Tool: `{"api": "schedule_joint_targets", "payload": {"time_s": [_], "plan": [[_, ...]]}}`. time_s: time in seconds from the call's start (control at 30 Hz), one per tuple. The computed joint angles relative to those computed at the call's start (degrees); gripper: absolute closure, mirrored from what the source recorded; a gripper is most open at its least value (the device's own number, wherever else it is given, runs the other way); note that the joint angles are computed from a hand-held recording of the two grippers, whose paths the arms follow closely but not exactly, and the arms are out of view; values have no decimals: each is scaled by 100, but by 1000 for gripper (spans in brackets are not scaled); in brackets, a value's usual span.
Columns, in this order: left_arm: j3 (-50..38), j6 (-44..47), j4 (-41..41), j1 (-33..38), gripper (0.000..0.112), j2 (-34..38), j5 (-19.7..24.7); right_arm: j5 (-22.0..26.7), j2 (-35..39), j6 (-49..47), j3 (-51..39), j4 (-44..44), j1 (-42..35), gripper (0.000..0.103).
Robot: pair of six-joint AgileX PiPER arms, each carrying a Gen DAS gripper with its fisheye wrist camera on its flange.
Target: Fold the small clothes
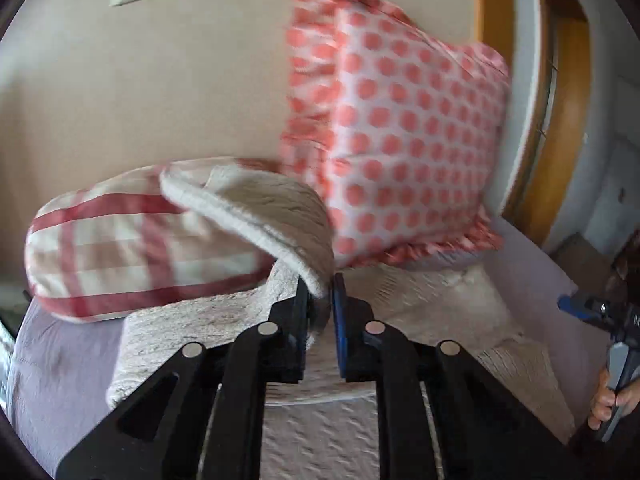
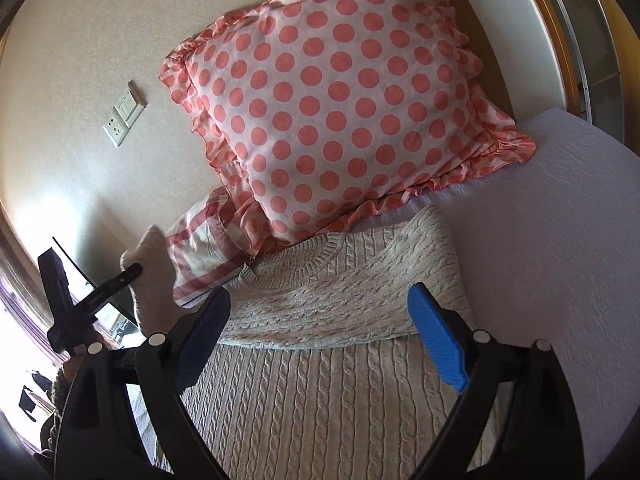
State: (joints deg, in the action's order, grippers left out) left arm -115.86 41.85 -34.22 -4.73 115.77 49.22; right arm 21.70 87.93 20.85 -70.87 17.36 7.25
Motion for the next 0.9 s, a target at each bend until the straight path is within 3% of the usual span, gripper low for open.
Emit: {"api": "schedule_joint_targets", "payload": {"time_s": [0.1, 0.13, 0.2, 0.33, 0.43, 0.6, 0.63, 0.73, 0.83, 0.9], "plan": [[1573, 316, 1144, -1045, 96, -391, -1211, 484, 263, -159, -208, 244, -214, 11], [2030, 476, 1138, -1068, 96, -559, -1505, 624, 310, -401, -227, 498, -326, 13], [2581, 932, 688, -793, 93, -808, -1654, 831, 416, -593, -303, 612, -461, 24], [3175, 1407, 91, 60, 77, -1233, -1518, 1410, 1112, -544, -1006, 583, -620, 45], [3580, 1672, -19, 606, 67, -1528, -1428, 1883, 1875, -33, -1862, 322, -691, 49], [3906, 1967, -292, 1354, 60, -1736, -1093, 2385, 2895, 876, -3115, -431, -663, 51], [3916, 1990, -348, 1458, 60, -1732, -1049, 2391, 3032, 877, -3242, -433, -657, 52], [3838, 1955, -444, 1701, 59, -1655, -826, 2067, 2966, 903, -3015, -673, -548, 91], [3760, 1944, -625, 2010, 55, -1586, -481, 1285, 2213, 1155, -1840, -765, -588, 94], [3700, 1982, -764, 2245, 54, -1518, -147, 1264, 2040, 1450, -1621, -1071, -582, 95]]}}
